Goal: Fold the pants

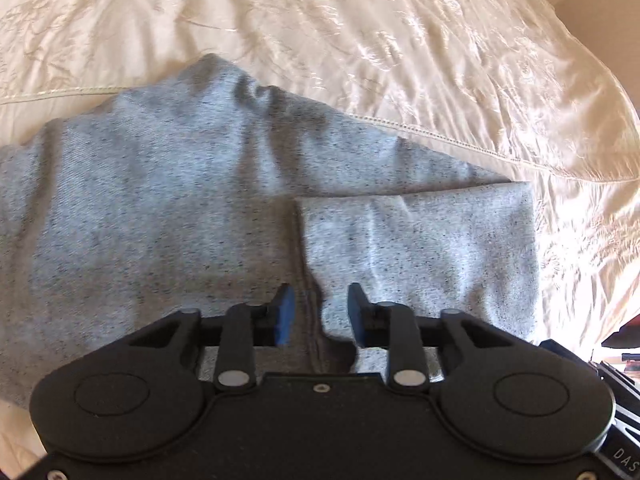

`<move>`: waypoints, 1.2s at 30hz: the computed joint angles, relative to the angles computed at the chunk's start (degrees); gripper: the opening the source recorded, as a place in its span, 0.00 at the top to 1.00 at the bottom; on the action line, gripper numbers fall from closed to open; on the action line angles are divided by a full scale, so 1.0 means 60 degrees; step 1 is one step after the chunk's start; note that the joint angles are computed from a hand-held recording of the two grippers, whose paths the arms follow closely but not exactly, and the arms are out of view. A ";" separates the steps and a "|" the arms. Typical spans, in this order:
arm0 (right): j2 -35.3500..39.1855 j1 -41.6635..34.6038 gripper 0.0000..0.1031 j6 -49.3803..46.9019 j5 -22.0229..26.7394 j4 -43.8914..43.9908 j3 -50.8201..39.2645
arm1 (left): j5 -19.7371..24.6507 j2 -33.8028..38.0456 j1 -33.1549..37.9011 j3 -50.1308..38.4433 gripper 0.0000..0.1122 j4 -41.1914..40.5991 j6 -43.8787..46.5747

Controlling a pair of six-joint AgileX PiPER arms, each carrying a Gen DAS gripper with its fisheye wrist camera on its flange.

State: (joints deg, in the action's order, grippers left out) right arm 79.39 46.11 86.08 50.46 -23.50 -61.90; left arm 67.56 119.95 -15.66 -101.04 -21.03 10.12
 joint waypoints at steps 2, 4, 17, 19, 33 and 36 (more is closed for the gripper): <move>-0.0251 0.0275 0.71 0.0893 0.0439 -0.0256 0.0266 | 0.0046 0.0249 -0.0211 -0.0098 0.55 0.0076 -0.0068; -0.0535 0.0578 0.71 0.1793 0.0818 -0.0444 0.0649 | 0.0218 0.0572 -0.0386 -0.0271 0.54 0.0267 -0.0322; -0.0663 0.0656 0.85 0.2603 0.1498 -0.0139 0.1706 | -0.1284 -0.0274 -0.1066 0.0491 0.90 0.1076 0.0025; -0.0513 0.0155 0.86 0.2235 0.1067 -0.0138 0.1836 | -0.1175 -0.0190 -0.1069 0.0460 0.90 0.1178 0.0210; -0.0607 -0.0739 0.88 0.2630 0.1700 0.0040 0.2300 | -0.1223 -0.0795 -0.0585 0.1156 0.79 0.2064 -0.0021; -0.0703 -0.0542 0.88 0.2217 0.1921 -0.0591 0.1925 | -0.1574 -0.1399 -0.0560 0.1458 0.81 0.2324 -0.0523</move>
